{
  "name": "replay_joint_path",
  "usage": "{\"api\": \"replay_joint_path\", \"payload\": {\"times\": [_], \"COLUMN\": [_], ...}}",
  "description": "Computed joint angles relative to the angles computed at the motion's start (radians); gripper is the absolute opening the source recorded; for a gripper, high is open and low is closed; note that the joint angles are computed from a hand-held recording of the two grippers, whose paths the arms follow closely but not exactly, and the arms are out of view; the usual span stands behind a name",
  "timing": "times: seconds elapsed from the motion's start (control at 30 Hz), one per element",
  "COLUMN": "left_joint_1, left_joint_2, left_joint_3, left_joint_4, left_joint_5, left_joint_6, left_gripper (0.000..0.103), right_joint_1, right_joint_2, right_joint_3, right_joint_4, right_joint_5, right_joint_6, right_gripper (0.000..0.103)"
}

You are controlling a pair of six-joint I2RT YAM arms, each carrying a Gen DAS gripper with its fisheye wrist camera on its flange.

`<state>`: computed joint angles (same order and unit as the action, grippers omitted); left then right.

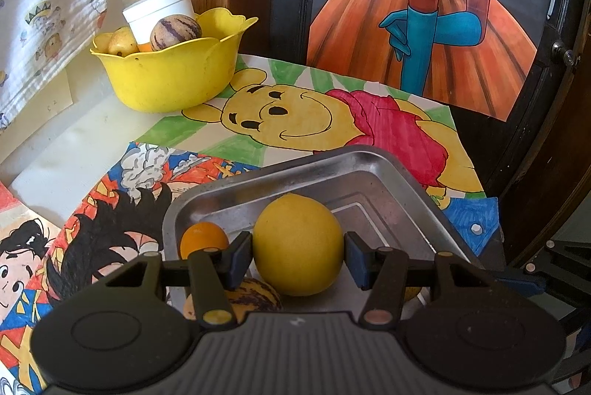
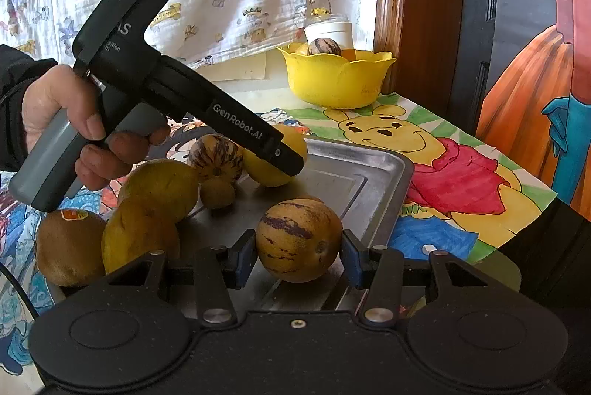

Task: Organize fruits
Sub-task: 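Open the left tool to drop the lemon while the right tool releases the pepino into the tray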

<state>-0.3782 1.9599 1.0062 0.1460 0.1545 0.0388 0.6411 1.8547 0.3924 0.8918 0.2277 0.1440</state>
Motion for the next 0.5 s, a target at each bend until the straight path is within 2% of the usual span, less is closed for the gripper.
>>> {"api": "replay_joint_path", "payload": {"times": [0.5], "left_joint_1": [-0.003], "left_joint_2": [0.004], "left_joint_3": [0.001], "left_joint_4": [0.004], "left_joint_5": [-0.003], "left_joint_6": [0.008], "left_gripper": [0.059], "right_joint_1": [-0.001], "right_joint_2": [0.008], "right_joint_3": [-0.005], "right_joint_4": [0.016], "right_joint_5": [0.002], "right_joint_6": [0.014], "right_gripper": [0.051]}}
